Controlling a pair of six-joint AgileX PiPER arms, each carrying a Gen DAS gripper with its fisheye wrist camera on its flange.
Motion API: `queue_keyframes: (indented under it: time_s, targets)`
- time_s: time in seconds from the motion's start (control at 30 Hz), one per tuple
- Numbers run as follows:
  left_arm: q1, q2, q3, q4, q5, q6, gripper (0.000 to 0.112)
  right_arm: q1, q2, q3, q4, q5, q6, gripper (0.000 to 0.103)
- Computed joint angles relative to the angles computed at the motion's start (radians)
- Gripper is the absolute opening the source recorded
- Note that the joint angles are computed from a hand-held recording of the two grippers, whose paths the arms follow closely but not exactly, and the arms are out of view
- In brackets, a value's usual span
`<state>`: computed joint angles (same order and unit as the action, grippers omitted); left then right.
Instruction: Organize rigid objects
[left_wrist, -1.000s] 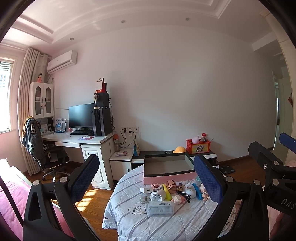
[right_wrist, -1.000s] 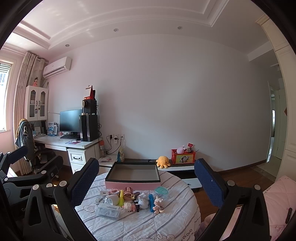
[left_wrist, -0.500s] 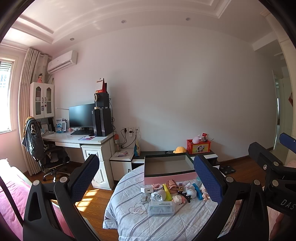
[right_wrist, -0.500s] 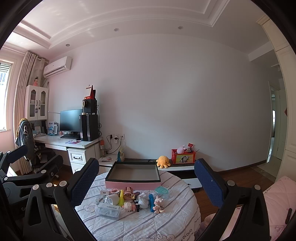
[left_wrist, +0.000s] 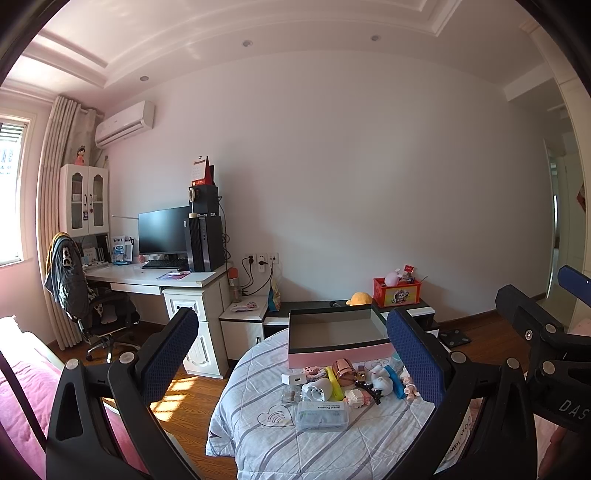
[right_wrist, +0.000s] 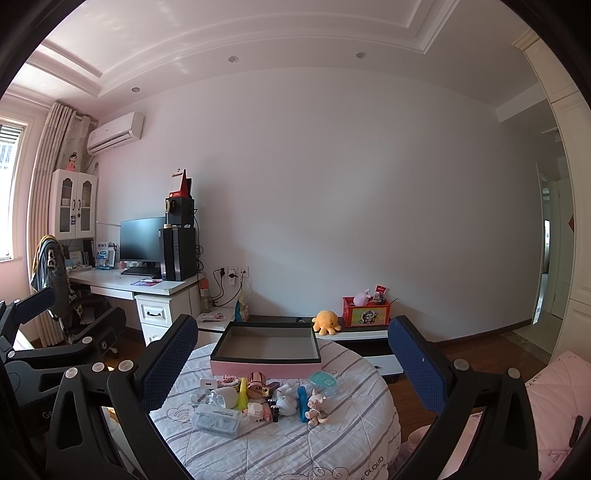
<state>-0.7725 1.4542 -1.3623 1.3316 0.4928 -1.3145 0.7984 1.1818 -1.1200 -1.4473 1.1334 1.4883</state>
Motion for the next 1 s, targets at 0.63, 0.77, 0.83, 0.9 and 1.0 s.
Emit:
queue_keyframes:
  time_s: [0.63,0.77,0.83,0.9,1.0]
  targets:
    - [0.0,0.001,0.0,0.0,0.001,0.001,0.103,0.001,0.001,-0.003,0.003,0.001,-0.005,0.103]
    - [0.0,0.001,0.0,0.0,0.0,0.0,0.103,0.002,0.0,-0.003,0.003,0.003,-0.005,0.103]
    - [0.0,0.002,-0.001,-0.002,0.0,0.001,0.103,0.003,0.001,-0.003,0.004,0.003,-0.006,0.103]
    - [0.003,-0.001,0.004,-0.003,-0.004,0.004,0.103,0.005,0.001,-0.003,0.006,0.005,-0.007,0.103]
    - [0.01,0.004,0.005,-0.016,-0.013,0.014,0.103,-0.009,0.002,0.0,0.015,-0.01,-0.009,0.103]
